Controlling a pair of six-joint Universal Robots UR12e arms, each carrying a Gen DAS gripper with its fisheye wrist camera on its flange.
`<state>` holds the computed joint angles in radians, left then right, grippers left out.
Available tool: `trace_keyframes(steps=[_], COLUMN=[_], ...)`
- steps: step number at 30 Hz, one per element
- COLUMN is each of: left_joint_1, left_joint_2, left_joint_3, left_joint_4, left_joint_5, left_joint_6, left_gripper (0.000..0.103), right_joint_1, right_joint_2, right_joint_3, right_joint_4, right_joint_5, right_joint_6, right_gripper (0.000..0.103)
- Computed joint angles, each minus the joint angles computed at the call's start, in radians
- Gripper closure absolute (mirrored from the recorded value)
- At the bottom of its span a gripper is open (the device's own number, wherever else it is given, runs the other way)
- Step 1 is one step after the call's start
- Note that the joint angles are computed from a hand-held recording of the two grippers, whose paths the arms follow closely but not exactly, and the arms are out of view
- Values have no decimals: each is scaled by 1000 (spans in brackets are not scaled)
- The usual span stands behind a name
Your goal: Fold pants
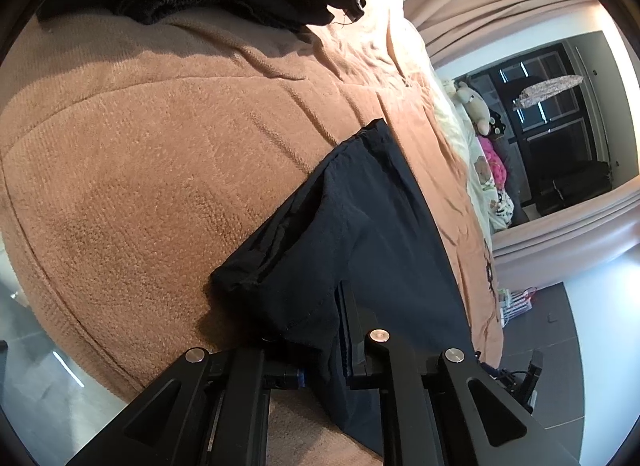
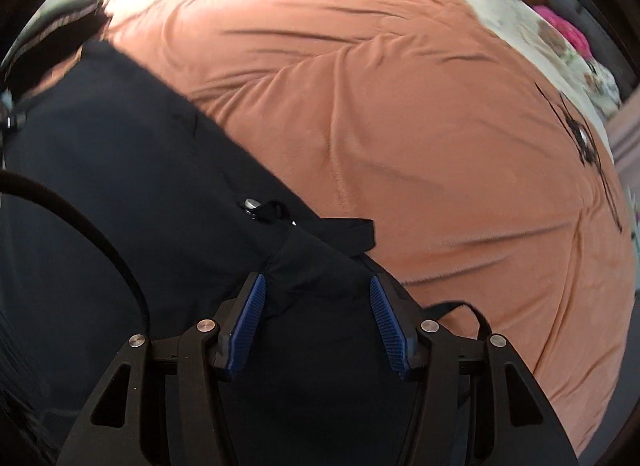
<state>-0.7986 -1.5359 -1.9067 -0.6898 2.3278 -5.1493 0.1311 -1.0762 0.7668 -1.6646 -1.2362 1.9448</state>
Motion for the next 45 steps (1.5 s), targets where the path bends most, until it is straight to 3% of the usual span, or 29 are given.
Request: trace_keyframes(steps=[6,9,10,13,16,19,24,26,27,29,34,41,45], left_joint_1=[1,0,0,2,2,-2,-5,-3,-2,-1,2,-5,-7], left_joint_2=[-4,-4,-4,-5,-5,-11,-16,-12,-9,-4,3,6,6], left_joint_3=[5,6,6,9,12,17,12,15,16,12,11,-4,-3], left_joint_4=[-15,-16,-18,-22,-25,-19,-6,-33,-43,-33,-36,20,27], left_joint_5=[1,5,5,2,-1,0,16,24,26,36,41,51,57], left_joint_6=[-7,-17,-18,-18,-15,-13,-20,-24,-24,-15,19,36,39], left_gripper=[90,90,90,87,85,84,84,97,99,100,100,100,100], right_joint_1=[36,45,45,45,48,46,64,65,64,65,76,99,120], right_joint_2=[33,43,36,-2,-34,-37,-18,-15,-12,-17,-82,-187,-226], right_joint_3=[-26,-33,-21,51,117,115,117,117,111,114,233,441,532], right_joint_4=[26,50,50,-27,-120,-141,-163,-152,-145,-126,-189,-288,-298], right_joint_5=[-13,-11,-1,-5,5,27,-21,-16,-12,-11,52,80,92], right_joint_6=[-9,-47,-60,-92,-86,-38,29,62,81,119,169,296,369], right_gripper=[50,71,86,96,97,97,96,92,90,74,54,54,54])
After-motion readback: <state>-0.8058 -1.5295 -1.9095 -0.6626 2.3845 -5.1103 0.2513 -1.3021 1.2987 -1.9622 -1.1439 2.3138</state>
